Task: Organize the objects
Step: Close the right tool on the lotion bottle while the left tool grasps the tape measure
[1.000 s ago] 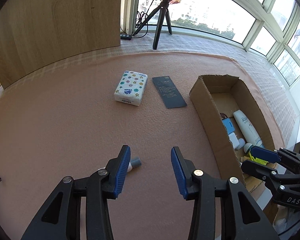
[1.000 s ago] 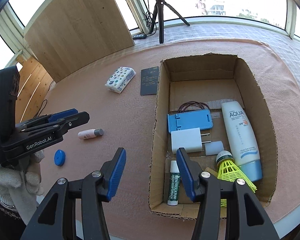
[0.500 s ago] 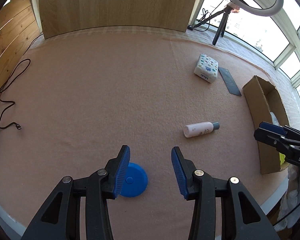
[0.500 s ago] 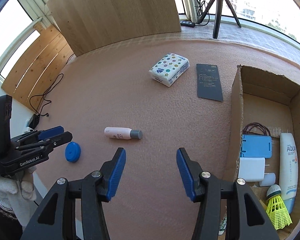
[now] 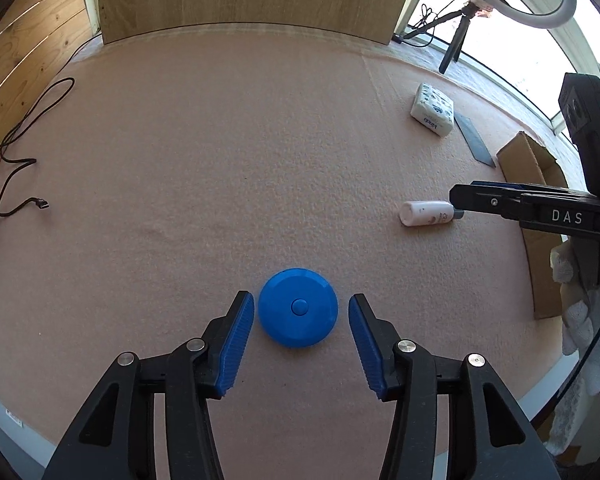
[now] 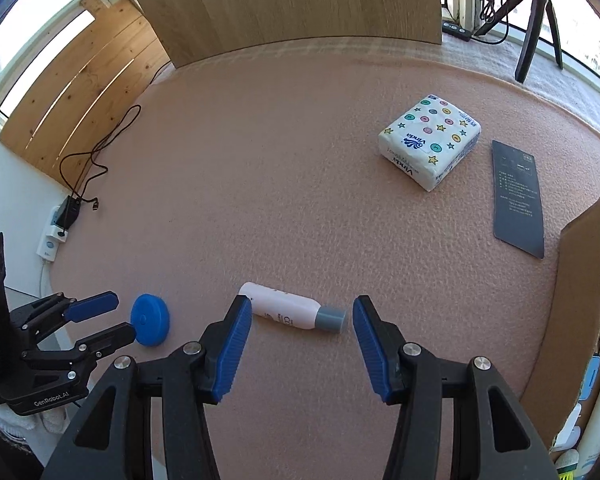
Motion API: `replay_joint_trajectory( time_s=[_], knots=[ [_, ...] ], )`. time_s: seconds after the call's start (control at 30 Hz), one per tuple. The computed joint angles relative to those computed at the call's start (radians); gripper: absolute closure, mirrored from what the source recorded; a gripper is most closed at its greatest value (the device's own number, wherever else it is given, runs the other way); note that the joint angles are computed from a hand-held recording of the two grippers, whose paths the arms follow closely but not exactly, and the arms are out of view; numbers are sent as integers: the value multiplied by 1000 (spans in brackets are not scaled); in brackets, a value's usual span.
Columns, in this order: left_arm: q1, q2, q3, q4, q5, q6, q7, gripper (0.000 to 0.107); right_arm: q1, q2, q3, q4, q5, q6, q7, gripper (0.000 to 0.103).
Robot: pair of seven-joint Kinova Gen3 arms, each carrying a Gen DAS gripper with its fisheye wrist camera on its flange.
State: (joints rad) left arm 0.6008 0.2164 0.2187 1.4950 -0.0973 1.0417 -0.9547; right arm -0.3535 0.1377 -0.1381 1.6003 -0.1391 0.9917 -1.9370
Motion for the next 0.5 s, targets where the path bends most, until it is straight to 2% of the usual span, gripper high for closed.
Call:
replay_joint_trajectory(
  time_s=[0.27, 0.5],
  knots=[
    [1, 4, 4, 18, 13, -5, -16, 54, 32, 67, 1, -42, -77, 7, 68, 54],
    [-10, 6, 4, 34, 35, -14, -41, 54, 49, 117, -6, -83, -131, 53, 121, 54]
  ],
)
